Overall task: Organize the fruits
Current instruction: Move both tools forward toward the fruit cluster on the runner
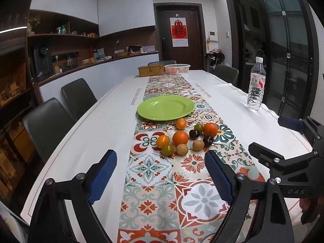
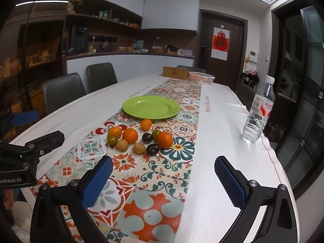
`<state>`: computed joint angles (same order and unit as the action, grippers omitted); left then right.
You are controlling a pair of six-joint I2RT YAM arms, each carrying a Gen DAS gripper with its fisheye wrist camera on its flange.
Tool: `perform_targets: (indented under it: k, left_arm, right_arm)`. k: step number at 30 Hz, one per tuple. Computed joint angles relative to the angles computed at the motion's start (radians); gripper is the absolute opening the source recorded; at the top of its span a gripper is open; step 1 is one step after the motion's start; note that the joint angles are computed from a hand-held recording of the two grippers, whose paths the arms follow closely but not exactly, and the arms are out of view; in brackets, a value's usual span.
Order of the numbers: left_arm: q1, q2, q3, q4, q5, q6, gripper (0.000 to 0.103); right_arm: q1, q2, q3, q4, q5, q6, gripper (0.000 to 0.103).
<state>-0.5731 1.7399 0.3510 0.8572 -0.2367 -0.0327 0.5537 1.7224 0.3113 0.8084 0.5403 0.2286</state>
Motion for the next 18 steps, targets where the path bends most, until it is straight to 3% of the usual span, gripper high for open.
perform_targets:
  k: [13,18]
  left_arm:
    - [0.065,0.136,0.121,-0.004,0.081,0.029,0.073]
    - [0.085,0.195,0.191,-0.052,0.107,0.046,0.066]
  right_arm:
    - [-0.103,0.122,0.122,-0.021,-0.134,-0.007,0.081]
    - [-0.136,0.181,0.191,-0.074,-0.178,-0.018,0.074]
